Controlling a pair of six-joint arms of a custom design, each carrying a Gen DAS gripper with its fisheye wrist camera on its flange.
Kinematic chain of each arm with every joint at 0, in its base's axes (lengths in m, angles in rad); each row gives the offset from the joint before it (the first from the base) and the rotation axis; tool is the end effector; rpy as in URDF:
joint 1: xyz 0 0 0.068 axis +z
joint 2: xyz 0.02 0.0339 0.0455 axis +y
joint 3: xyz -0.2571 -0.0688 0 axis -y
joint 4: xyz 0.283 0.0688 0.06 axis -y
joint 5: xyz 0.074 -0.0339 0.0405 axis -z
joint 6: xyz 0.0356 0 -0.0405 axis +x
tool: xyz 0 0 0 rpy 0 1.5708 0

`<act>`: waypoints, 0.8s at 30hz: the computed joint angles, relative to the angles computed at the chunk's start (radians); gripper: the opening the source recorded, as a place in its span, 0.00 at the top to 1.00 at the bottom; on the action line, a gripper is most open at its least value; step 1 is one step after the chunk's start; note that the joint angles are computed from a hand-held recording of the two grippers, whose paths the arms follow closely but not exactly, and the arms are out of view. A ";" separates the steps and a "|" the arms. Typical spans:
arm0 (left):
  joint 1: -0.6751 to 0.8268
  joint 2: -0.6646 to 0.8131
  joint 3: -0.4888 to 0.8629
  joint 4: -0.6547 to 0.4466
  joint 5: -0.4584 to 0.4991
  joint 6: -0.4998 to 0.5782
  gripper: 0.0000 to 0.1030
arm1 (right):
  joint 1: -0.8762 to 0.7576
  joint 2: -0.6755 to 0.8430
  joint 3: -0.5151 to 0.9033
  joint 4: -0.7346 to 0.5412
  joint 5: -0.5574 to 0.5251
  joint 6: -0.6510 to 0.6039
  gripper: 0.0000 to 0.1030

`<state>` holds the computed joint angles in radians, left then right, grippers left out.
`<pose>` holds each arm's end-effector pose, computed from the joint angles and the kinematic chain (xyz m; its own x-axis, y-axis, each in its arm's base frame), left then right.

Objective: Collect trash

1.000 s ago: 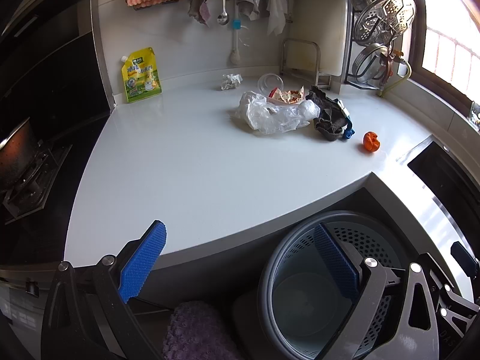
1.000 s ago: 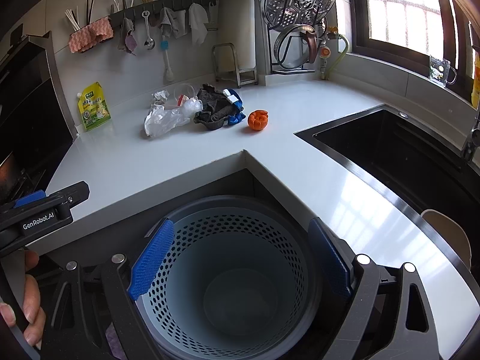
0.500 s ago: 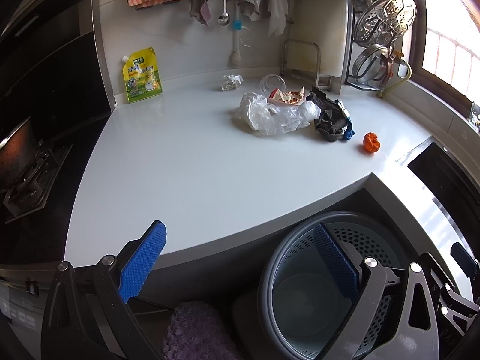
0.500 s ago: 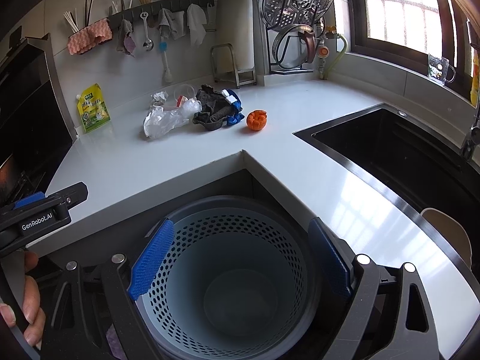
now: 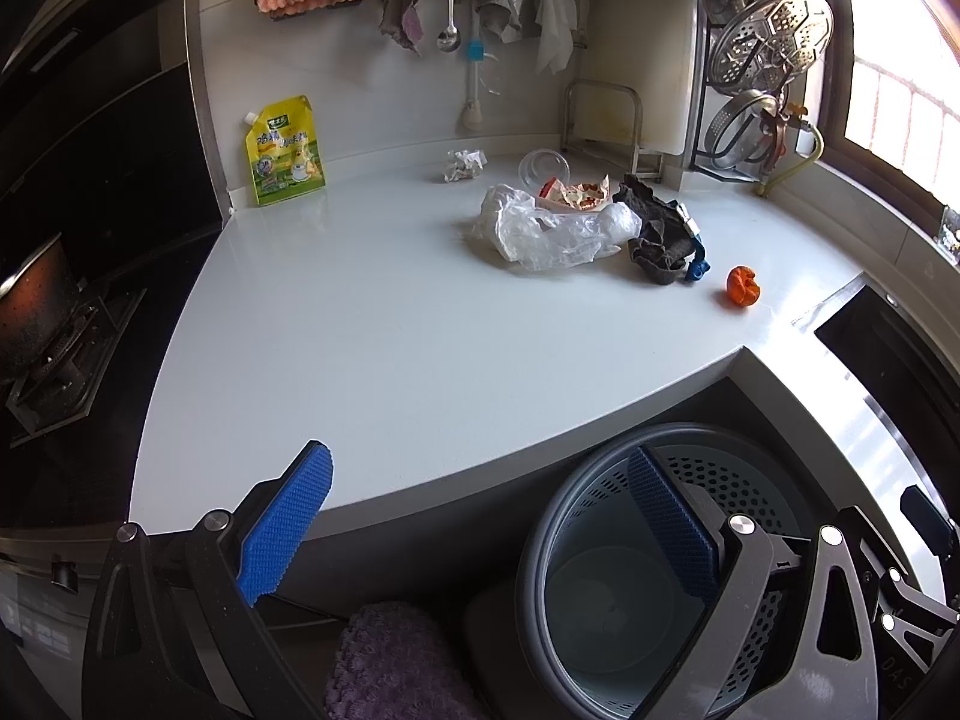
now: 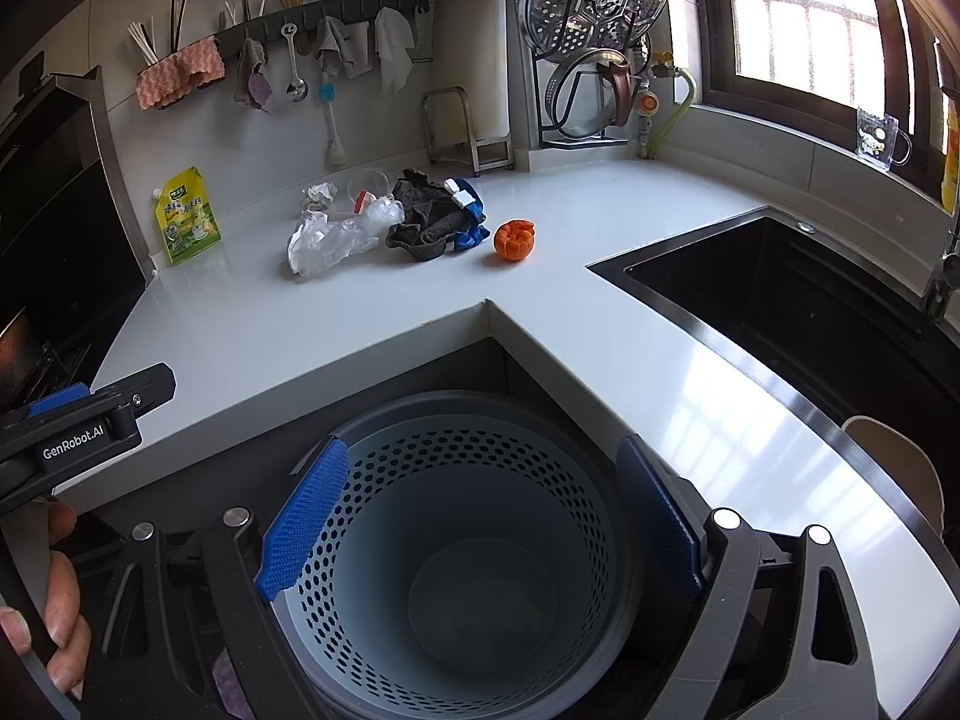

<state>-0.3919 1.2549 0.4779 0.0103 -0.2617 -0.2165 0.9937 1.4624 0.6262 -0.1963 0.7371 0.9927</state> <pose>0.2457 -0.0916 0.1270 -0.6685 0.0517 -0.7419 0.0544 0.9983 0.0206 0.1716 0.2198 0.1131 -0.6182 0.1870 -0.7635 0.1560 0.9812 0.1140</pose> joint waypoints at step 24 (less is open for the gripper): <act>-0.001 0.006 -0.001 0.005 -0.001 0.002 0.06 | 0.004 0.011 0.003 0.004 -0.005 0.005 0.16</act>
<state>-0.3931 1.2607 0.4772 0.0155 -0.2630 -0.2148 0.9979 1.4736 0.6296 -0.1924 0.7319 0.9978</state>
